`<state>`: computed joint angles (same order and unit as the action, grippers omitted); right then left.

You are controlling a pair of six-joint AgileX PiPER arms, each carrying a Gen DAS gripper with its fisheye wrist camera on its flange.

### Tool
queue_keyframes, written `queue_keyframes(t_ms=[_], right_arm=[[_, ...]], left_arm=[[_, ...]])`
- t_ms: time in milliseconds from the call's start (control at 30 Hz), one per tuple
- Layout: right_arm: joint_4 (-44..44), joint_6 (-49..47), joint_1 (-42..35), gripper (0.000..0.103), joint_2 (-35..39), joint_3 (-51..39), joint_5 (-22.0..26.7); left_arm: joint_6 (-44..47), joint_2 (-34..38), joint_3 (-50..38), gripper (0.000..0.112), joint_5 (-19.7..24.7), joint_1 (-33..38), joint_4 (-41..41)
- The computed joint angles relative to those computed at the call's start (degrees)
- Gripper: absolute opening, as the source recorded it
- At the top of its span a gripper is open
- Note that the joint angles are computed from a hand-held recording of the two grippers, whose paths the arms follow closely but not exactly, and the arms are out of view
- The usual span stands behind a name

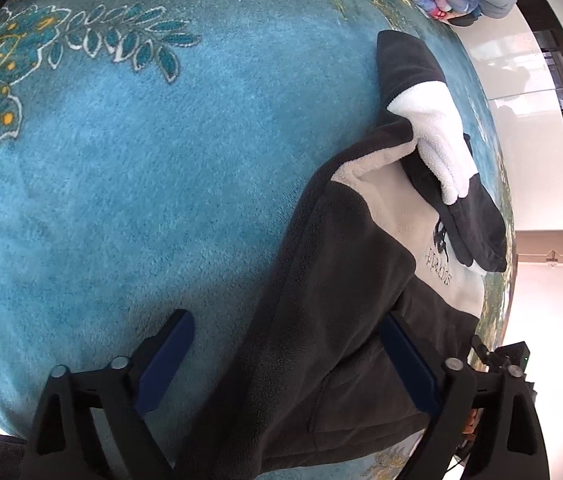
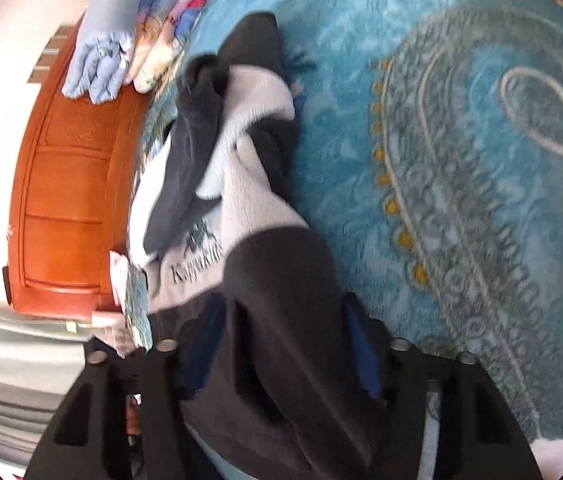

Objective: Fold clothes
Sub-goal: 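Grasp the jacket hem with both grippers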

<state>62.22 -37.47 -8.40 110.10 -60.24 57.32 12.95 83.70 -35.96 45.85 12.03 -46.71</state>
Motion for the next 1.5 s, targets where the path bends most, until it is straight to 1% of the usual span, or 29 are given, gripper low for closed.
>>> queue_keyframes(t_ms=[33, 133, 233, 333, 400, 467, 567, 633, 733, 800, 900, 1067, 1200, 1367, 1433, 1500], right_arm=[[0.27, -0.68, -0.21, 0.048, 0.15, 0.47, 0.64], [1.53, -3.45, -1.81, 0.046, -0.05, 3.37, 3.90], [0.97, -5.90, -3.36, 0.045, -1.59, 7.22, 6.31], [1.62, -8.52, -5.10, 0.043, -2.81, 11.33, 7.11], [2.92, -9.43, -5.69, 0.042, -2.54, 12.00, 6.73], [4.22, -8.67, -4.47, 0.041, -1.55, 10.64, 5.33], [6.94, -7.22, -1.54, 0.042, -0.71, 7.96, 3.07], [9.06, -6.80, -0.24, 0.042, 0.43, 7.28, 2.17], [11.16, -6.73, 1.69, 0.042, 1.24, 6.91, 1.47], [10.76, -6.53, 2.73, 0.042, 1.71, 6.71, 2.47], [10.59, -6.94, 2.38, 0.039, 1.23, 8.66, 3.51], [16.72, -11.58, -0.31, 0.039, 0.88, 15.24, 6.36], [21.76, -14.67, -2.38, 0.039, 0.14, 20.12, 6.98], [21.86, -13.28, -2.45, 0.039, -1.17, 21.45, 5.75], [21.03, -12.11, -1.48, 0.039, -2.02, 21.20, 4.96], [19.99, -11.00, 0.15, 0.039, -3.87, 21.09, 2.45]], left_arm=[[0.61, 0.08, 0.08, 0.081, 0.37, -0.12, -0.48], [2.43, 0.72, 0.25, 0.071, 1.92, -1.01, -2.14], [1.57, 1.51, -0.17, 0.068, 2.54, -3.32, -1.68], [0.10, 2.02, -0.42, 0.068, 2.18, -4.92, -1.22], [0.06, 1.89, -0.07, 0.068, 2.02, -5.13, -1.89], [-0.34, 1.59, 0.16, 0.067, 1.94, -5.69, -2.10], [-2.41, 0.96, 0.28, 0.060, 1.85, -7.26, -1.04], [-3.10, 0.57, 0.78, 0.053, 1.71, -7.62, -1.26], [-3.55, -0.11, 1.89, 0.049, 1.37, -7.65, -2.40], [-4.14, -0.54, 2.33, 0.048, 0.99, -8.25, -2.77], [-5.72, -1.31, 2.70, 0.047, 0.40, -9.57, -2.49], [-7.09, -2.64, 4.08, 0.046, -0.02, -10.62, -3.80], [-10.79, -3.59, 4.04, 0.046, -0.92, -13.69, -2.21], [-17.40, -4.95, 3.43, 0.046, -2.55, -18.62, 1.86], [-19.43, -5.65, 3.48, 0.044, -2.88, -19.92, 2.90], [-20.61, -6.22, 3.80, 0.044, -3.10, -20.68, 2.95]])
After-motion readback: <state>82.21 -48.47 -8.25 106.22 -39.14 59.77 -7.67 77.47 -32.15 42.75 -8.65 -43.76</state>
